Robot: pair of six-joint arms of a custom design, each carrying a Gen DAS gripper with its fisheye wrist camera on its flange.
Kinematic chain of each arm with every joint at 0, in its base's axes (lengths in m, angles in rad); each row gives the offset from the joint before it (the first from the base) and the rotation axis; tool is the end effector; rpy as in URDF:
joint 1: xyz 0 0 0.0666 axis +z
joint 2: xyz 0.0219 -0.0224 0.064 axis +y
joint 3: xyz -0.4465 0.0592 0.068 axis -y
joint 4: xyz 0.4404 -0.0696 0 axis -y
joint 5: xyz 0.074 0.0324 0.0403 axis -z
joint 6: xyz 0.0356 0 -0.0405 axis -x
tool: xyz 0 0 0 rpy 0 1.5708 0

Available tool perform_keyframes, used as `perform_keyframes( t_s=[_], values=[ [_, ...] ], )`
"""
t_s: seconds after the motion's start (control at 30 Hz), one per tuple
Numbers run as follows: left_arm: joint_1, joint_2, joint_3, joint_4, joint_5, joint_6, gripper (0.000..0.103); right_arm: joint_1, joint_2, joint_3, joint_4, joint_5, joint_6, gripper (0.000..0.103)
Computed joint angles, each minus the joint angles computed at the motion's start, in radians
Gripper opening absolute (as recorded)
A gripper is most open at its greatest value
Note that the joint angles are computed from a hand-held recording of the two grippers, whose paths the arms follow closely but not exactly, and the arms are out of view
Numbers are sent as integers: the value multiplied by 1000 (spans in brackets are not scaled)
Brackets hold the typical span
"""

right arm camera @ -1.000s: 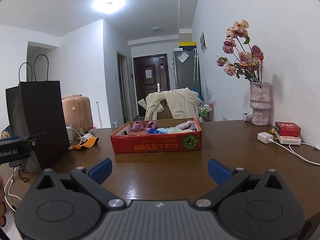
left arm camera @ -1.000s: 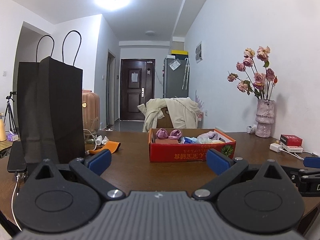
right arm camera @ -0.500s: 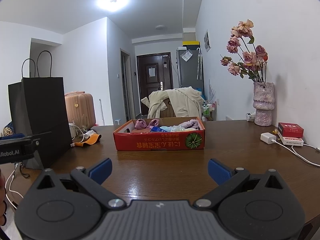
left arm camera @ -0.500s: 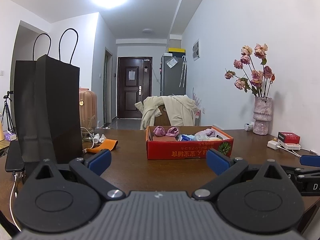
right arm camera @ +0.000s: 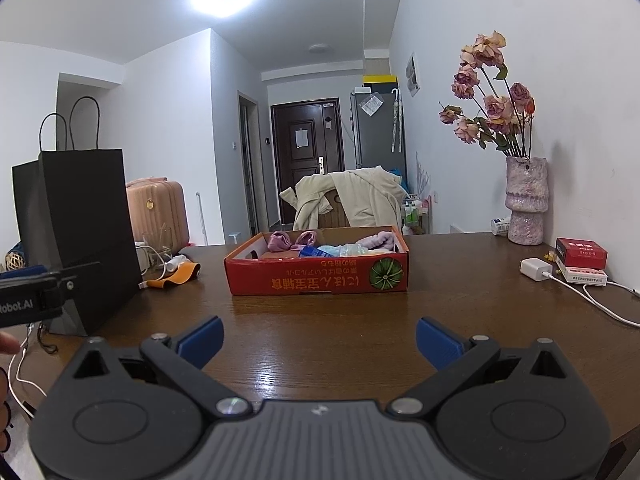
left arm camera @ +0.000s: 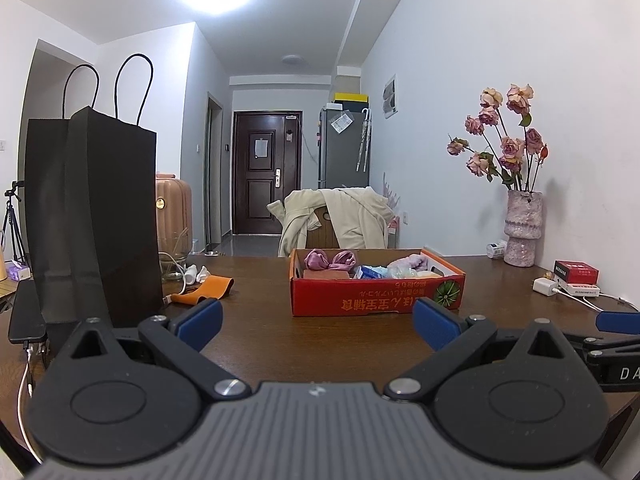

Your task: Organize soft objects

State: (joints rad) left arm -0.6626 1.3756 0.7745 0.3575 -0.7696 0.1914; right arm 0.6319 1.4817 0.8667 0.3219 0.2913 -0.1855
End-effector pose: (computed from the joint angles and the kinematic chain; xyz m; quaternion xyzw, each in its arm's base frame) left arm 0.3791 -0.2649 0.3085 -0.0544 0.7640 0.0327 0.6421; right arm 0.4203 0.2945 0.2959 -0.0914 0.7937 0.1275 0.5877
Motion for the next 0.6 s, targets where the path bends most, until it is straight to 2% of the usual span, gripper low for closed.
perform_keyframes(
  t_s=[0.6],
  values=[
    [8, 2, 0, -8, 17, 11, 103, 2, 3, -1, 0, -14, 3, 103]
  ],
)
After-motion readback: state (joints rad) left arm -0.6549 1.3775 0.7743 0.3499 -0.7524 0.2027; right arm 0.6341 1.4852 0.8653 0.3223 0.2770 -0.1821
